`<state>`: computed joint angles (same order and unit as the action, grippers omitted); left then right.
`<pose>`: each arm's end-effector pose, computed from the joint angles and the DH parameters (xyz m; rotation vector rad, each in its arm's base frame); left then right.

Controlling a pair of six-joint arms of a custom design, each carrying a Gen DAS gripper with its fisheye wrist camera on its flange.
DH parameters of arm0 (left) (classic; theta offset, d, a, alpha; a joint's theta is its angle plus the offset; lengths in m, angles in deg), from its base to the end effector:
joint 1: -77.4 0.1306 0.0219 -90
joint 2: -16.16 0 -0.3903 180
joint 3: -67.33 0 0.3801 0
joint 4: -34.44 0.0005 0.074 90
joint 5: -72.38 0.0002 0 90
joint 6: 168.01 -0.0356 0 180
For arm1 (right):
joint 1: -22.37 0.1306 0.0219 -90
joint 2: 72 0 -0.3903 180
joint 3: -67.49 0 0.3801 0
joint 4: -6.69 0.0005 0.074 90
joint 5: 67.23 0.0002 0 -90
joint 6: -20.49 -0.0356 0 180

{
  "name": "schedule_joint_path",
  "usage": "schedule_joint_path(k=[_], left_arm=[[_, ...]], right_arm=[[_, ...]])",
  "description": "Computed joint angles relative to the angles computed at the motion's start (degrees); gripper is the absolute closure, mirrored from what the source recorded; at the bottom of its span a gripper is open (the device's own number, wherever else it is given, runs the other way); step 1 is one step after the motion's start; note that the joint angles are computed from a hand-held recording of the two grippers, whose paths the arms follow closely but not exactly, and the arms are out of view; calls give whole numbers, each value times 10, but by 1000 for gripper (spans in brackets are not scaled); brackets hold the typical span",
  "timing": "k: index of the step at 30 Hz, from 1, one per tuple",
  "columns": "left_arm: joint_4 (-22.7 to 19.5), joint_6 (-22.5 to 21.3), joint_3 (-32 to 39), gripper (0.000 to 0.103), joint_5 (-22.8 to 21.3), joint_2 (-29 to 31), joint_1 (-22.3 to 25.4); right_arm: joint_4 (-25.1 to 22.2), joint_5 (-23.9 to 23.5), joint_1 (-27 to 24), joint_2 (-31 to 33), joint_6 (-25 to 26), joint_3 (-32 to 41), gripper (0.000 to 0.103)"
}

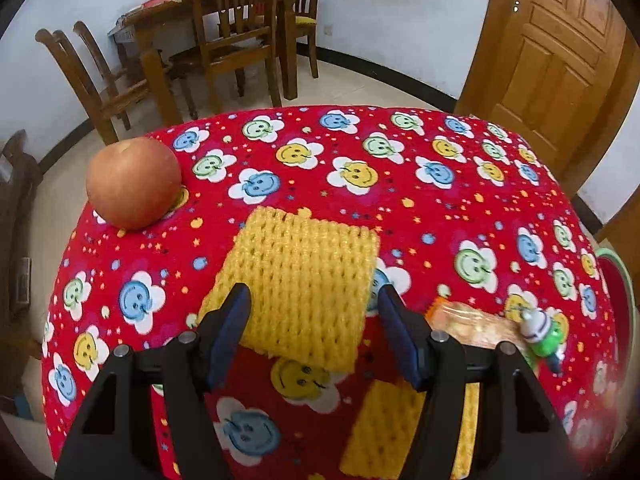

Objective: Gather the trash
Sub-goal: 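Grasp the yellow foam fruit net with the left tool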

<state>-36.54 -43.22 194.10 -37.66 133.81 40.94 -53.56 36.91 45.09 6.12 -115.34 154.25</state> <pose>0.5127 -0.3643 0.4417 -0.0756 2.5459 -0.0060 0.3583 0.1401 0.4845 0.5932 2.3745 0.2288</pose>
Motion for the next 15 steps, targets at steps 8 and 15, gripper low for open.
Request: schedule_joint_path(k=[8, 15], left_arm=[[-9, -16, 9, 51, -32, 10, -4], [13, -6, -28, 86, -16, -20, 8]], right_arm=[[1, -5, 5, 3, 2, 0, 32], [1, -10, 13, 15, 15, 12, 32]])
